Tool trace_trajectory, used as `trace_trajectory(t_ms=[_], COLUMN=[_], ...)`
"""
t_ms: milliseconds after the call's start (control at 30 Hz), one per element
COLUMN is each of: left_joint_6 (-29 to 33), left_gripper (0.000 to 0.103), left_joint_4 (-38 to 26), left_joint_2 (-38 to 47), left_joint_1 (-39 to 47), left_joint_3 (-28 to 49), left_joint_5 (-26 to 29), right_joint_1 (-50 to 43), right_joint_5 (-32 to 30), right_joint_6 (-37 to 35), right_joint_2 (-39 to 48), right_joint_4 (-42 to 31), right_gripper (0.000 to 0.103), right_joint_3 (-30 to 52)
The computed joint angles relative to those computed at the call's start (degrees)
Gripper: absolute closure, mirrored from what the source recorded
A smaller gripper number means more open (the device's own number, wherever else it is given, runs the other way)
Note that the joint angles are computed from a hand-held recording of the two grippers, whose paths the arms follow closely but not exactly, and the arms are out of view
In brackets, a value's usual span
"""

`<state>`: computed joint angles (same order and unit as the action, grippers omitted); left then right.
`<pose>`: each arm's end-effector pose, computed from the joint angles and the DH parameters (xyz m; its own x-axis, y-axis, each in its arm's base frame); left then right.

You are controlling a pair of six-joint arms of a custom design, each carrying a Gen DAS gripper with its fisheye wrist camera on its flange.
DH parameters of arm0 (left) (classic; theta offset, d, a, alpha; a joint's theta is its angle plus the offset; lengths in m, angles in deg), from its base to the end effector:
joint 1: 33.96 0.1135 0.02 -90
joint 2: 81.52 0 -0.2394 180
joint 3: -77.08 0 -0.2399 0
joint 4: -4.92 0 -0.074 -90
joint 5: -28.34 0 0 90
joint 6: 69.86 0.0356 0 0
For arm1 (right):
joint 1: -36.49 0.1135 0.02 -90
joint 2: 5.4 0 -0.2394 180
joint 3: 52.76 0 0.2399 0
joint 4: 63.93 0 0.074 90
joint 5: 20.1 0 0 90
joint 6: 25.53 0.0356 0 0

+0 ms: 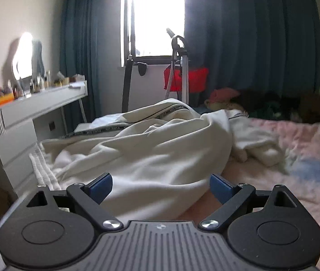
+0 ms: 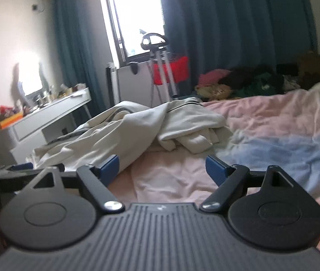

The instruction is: Fold clothes

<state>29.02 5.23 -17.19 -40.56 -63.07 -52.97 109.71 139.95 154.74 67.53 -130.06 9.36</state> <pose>0.2321 -0.0323 0.1852 -0.3632 0.1956 -0.9109 0.3103 0.9473 0.0797 0.0912 0.1865 0.2134 -0.2640 0.3063 -0.9146 0.2825 0.9312 0.2303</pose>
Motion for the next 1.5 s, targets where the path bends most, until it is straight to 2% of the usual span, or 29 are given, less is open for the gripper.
trace_trajectory(t_ms=[200,300,367,433,500,633,767,833,900,1000,1067,1100,1133,1167,1300,1400,1500], left_joint_6=[2.4,3.5,3.7,3.2,3.3,3.0,2.9,4.6,5.5,5.0,2.4,0.1,-1.0,-0.4,1.5,-0.4,1.8], left_gripper=[0.007,0.007,0.006,0.006,0.006,0.003,0.003,0.004,0.008,0.03,0.062,0.07,0.085,0.094,0.096,0.097,0.097], left_joint_4=[9.7,15.1,17.5,17.2,16.6,12.8,5.6,5.0,2.2,-3.8,-7.5,-10.0,-11.0,-10.0,-6.8,-3.1,1.9], left_joint_2=[12.1,21.3,27.8,34.0,40.1,51.7,62.4,66.8,71.3,77.1,78.3,78.0,76.9,74.5,64.9,52.9,38.8], left_joint_1=[-7.6,-12.6,-16.5,-20.0,-22.7,-26.3,-29.1,-29.8,-30.1,-29.6,-28.5,-27.8,-27.3,-27.0,-26.0,-24.6,-23.6], left_joint_3=[3.0,7.9,12.8,19.5,26.7,42.8,59.0,64.4,70.6,80.1,83.6,84.9,84.3,81.3,70.0,55.3,38.6], left_joint_5=[-8.1,-12.6,-17.7,-22.4,-25.2,-29.2,-32.3,-32.8,-33.8,-35.0,-33.1,-31.2,-29.7,-28.6,-24.0,-19.0,-14.1], right_joint_1=[0.0,-1.6,-3.8,-6.6,-9.9,-16.0,-22.1,-24.6,-26.9,-30.8,-33.0,-33.6,-33.8,-33.9,-33.2,-31.4,-28.9], right_joint_5=[-0.3,-1.1,-1.9,-2.9,-4.9,-9.5,-15.0,-17.4,-19.6,-24.0,-27.1,-28.2,-28.4,-28.6,-28.4,-28.1,-26.9], right_joint_6=[4.5,1.7,1.2,0.9,-2.3,-9.9,-17.3,-20.7,-23.3,-25.1,-25.6,-25.6,-25.2,-24.8,-23.4,-21.2,-17.7], right_joint_2=[-1.3,-4.9,-6.1,-7.7,-11.5,-19.3,-20.9,-21.6,-21.3,-20.7,-20.8,-20.8,-20.5,-20.2,-21.8,-27.1,-33.1], right_joint_4=[-4.4,-2.4,-3.6,-4.0,-0.5,9.7,18.6,23.2,27.1,32.4,35.6,36.4,36.2,35.9,34.6,32.4,28.8], right_gripper=[0.018,0.018,0.018,0.018,0.018,0.018,0.018,0.018,0.018,0.018,0.018,0.018,0.018,0.018,0.018,0.018,0.018], right_joint_3=[-1.3,-4.5,-5.6,-7.0,-10.0,-16.4,-20.4,-22.4,-23.8,-25.9,-27.5,-27.9,-27.9,-27.8,-27.8,-29.0,-30.0])
